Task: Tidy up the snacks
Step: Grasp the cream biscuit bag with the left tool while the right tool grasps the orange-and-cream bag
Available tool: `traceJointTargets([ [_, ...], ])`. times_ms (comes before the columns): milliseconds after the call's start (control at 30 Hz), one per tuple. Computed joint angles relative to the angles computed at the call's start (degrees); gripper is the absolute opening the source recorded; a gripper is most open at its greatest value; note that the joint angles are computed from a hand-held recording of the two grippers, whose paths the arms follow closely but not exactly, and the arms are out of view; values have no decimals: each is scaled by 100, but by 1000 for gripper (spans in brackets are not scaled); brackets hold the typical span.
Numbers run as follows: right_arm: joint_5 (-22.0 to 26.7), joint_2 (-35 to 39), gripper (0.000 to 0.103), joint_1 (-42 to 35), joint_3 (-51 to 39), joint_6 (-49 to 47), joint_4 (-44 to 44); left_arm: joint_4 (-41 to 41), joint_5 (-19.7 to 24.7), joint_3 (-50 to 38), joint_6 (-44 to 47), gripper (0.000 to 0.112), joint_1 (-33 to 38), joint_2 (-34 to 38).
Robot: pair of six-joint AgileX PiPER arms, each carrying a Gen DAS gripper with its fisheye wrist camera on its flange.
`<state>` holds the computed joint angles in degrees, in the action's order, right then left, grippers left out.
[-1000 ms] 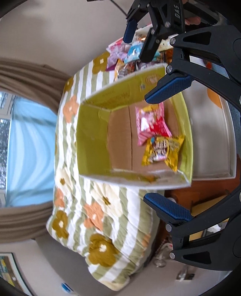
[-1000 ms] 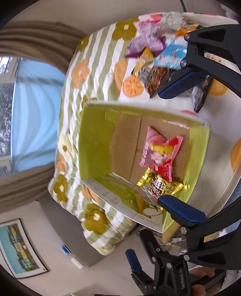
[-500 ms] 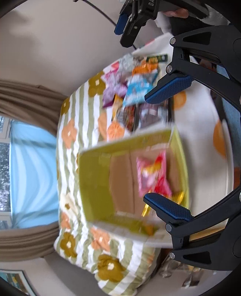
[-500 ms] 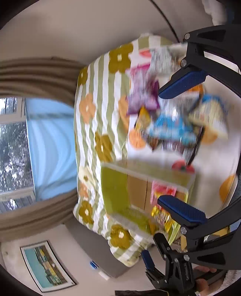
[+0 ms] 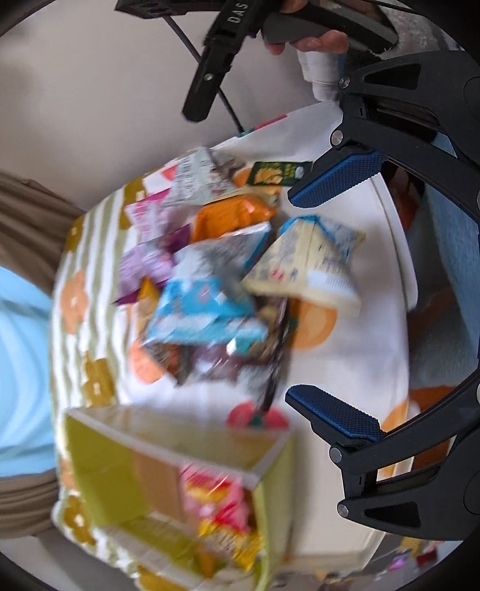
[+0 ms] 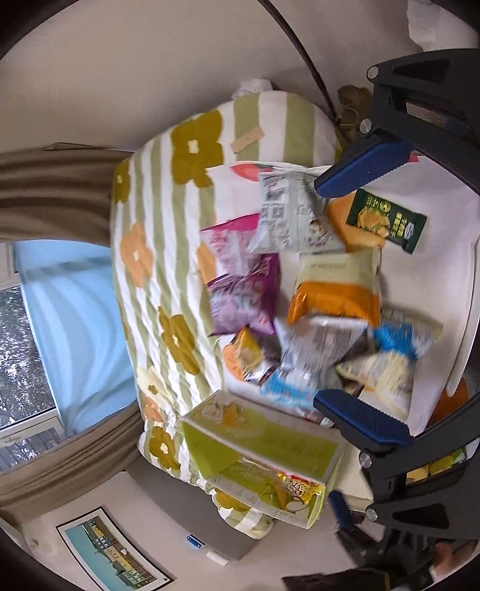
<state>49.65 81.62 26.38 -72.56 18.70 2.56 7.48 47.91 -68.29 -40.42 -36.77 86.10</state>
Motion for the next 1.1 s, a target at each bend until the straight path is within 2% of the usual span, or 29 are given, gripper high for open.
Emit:
traceJointTargets([
  [233,-530,372,103,-788,703,-1545,1556,-435,-722,274,-200,96,-257,841],
  [433,-852,772,103,-965,1002,-2247,2367,-757,-1413,417,-34,96,-269,1302],
  [600,-1062,1067,103,-1038,1171,-2910,3103,-673,-1642,377,-125,96,-279,1527],
  [700,-1157,1274,103,-1012,1182,-3086,3321,-667,-1890,532,-188,96,-278,1479],
  [933,-1244,1560,100,-1107,1226,-3585,3966,-599,-2094,685,-262,95,-291,1418],
  [1033,-1237,1690,98,-1094,1179,-3663,4087,-1345,-2456,885,364,80,-191,1381],
  [1100,-1229,1724,97,-1100,1186,-3723,4152,-1348,-2452,863,335,75,-209,1388],
])
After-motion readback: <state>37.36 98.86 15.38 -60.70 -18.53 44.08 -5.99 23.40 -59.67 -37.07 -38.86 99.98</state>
